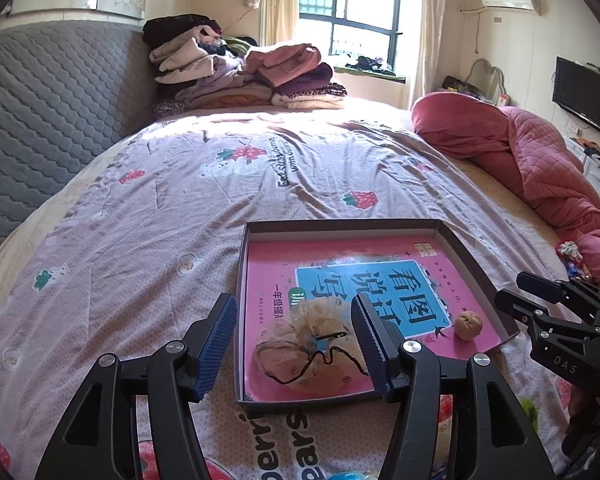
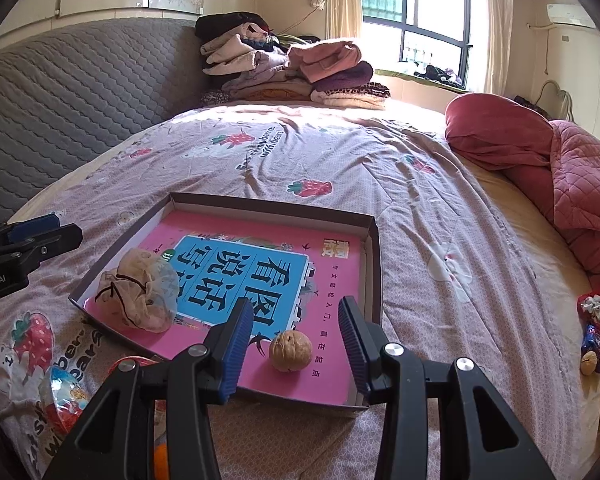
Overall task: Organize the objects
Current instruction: 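Withdraw both open tools from the box toward the remaining items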
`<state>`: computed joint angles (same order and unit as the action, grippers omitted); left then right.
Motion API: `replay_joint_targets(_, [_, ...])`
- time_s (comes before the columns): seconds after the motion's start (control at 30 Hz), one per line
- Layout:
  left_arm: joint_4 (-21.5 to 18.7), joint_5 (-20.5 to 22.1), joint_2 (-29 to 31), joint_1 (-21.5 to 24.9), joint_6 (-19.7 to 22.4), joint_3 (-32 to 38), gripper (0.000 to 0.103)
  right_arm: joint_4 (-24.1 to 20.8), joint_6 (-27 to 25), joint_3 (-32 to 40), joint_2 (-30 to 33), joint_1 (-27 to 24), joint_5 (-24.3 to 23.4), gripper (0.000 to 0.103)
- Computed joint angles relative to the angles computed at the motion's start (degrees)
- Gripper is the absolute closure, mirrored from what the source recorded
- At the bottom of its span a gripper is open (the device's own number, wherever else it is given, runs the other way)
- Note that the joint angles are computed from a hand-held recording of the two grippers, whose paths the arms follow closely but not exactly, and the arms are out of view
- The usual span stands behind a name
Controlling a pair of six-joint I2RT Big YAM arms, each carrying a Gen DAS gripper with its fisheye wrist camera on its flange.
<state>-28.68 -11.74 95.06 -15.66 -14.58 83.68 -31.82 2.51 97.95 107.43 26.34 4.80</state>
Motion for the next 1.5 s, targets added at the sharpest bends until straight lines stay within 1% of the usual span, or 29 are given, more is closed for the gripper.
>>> replay_joint_targets(0.03, [-0.04,0.03,-0.31,-0.08,-0.04,-0.13,0.038,0.28,0.11,-0.37,-0.37,0.03,-0.23,0.059])
replay_joint_targets(0.1, [0.15,0.10,-1.05,-0.32,-0.03,-0.59,0.037,0.67,0.32,-1.05,-1.08,0.19,-0.69,0.059])
replay_joint_targets(0.23, [-0.20,-0.83,-2.31,-1.22,0.82,-1.29,0.036,1.90,0.36,-2.84,-2.75,0.64,-0.78,0.059])
replay_joint_targets(0.5, [0.14,-2.20,-4.69,-2.42,0.95,-3.64,0.036,4.82,0.81,-6.75,-6.47,1.08,-0.20,0.058])
replay_joint_targets(0.77, [0.33,-2.10,-7.08,-3.48,-0.60,-6.67,0.036,8.04,2.27,-13.37,-11.65,0.73,-0.46,0.058])
replay_joint_targets(0.97, [0.47,-2.34,-9.51,-4.92,-1.81,-10.70,0.036,10.46,1.97,-17.78,-15.20,1.23,-0.03,0.058])
replay_joint_targets(1.1, [-0.32,-2.19,-10.31,-5.47,-3.39,-12.38,0.036,11.32,0.85,-19.61,-16.77,2.10,0.45,0.058])
replay_joint_targets(1.23, [-1.17,-2.52,-11.04,-6.20,-4.48,-13.54,0.036,11.66,0.70,-21.52,-18.39,2.75,0.22,0.058])
replay_joint_targets(1.3, [-1.37,-2.40,-11.55,-6.59,-4.81,-14.11,0.036,12.15,0.64,-22.68,-19.24,3.24,0.92,0.058])
replay_joint_targets(1.5, [-2.39,-2.93,-12.96,-8.68,-5.57,-15.53,0.036,11.78,1.18,-25.06,-21.23,3.91,1.02,0.058])
